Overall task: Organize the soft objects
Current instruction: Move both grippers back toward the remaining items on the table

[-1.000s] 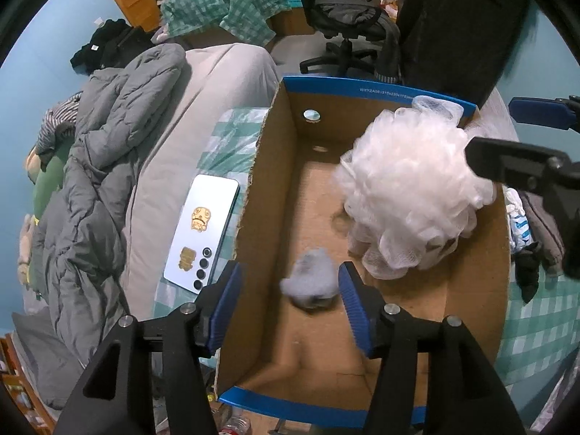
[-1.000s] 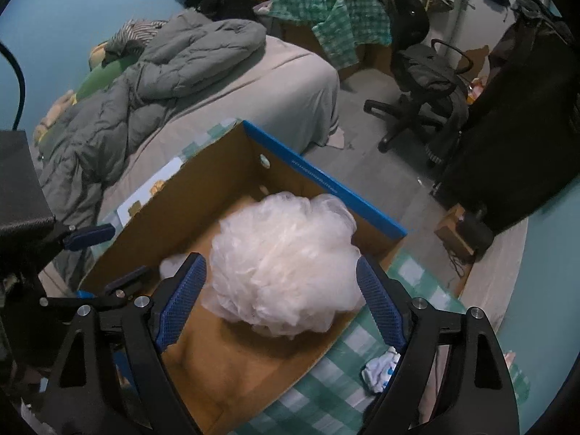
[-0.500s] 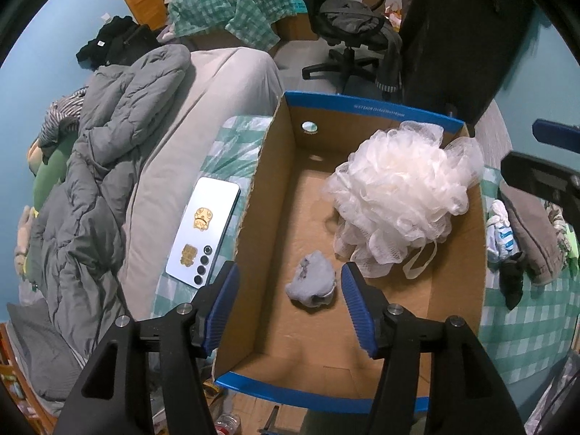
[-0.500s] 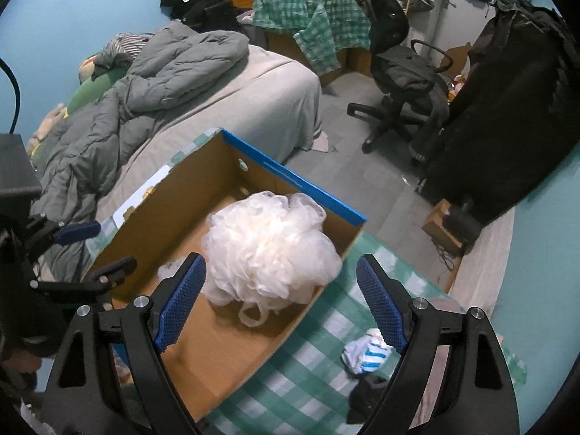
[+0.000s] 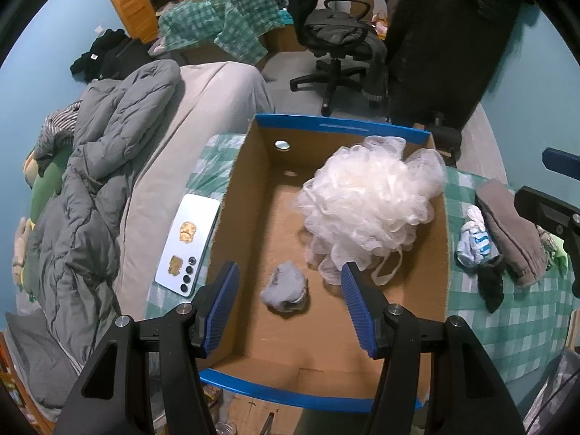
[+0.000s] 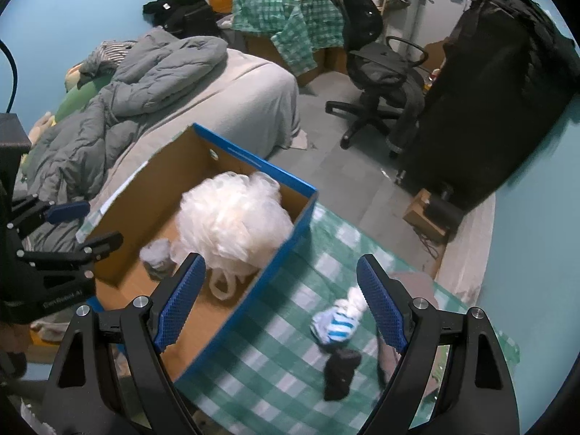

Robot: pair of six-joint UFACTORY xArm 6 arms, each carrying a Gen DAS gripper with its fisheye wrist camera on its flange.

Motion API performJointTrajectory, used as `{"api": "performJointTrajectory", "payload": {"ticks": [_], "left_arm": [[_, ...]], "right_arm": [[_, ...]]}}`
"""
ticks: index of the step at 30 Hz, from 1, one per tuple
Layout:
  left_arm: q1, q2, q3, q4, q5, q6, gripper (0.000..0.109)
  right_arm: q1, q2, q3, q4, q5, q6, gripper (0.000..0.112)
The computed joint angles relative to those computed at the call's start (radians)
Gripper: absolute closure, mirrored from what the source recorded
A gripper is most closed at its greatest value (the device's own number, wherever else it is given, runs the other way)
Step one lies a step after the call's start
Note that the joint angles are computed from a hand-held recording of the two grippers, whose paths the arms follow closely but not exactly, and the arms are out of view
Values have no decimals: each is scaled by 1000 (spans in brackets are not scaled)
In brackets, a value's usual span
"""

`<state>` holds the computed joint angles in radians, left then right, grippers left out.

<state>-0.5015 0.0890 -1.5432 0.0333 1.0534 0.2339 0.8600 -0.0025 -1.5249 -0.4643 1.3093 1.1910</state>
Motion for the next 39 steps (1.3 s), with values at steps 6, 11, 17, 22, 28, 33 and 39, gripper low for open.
{"api": "performJointTrajectory", "payload": {"ticks": [6,11,17,22,28,33,39], "left_arm": [[-29,-13,7,-12,10,2,49],[-61,-23,18,-14,16,15,49],[-108,-28,17,-22,32,23,49],[-144,-33,20,-28,38,22,49],[-191,-40,27,-27,42,14,49],[-231,-37,25,-21,50,0,49],[-277,-28,24,3,41,-4,49]], "right_arm": [[25,-81,87,-3,38,51,27],[47,-162,161,-4,73,108,27],[84,-253,232,-3,149,174,27],[121,-346,304,3,216,252,27],[174,-454,381,11,298,344,27],[222,-531,430,15,368,414,27],[280,-612,481,22,445,502,27]]}}
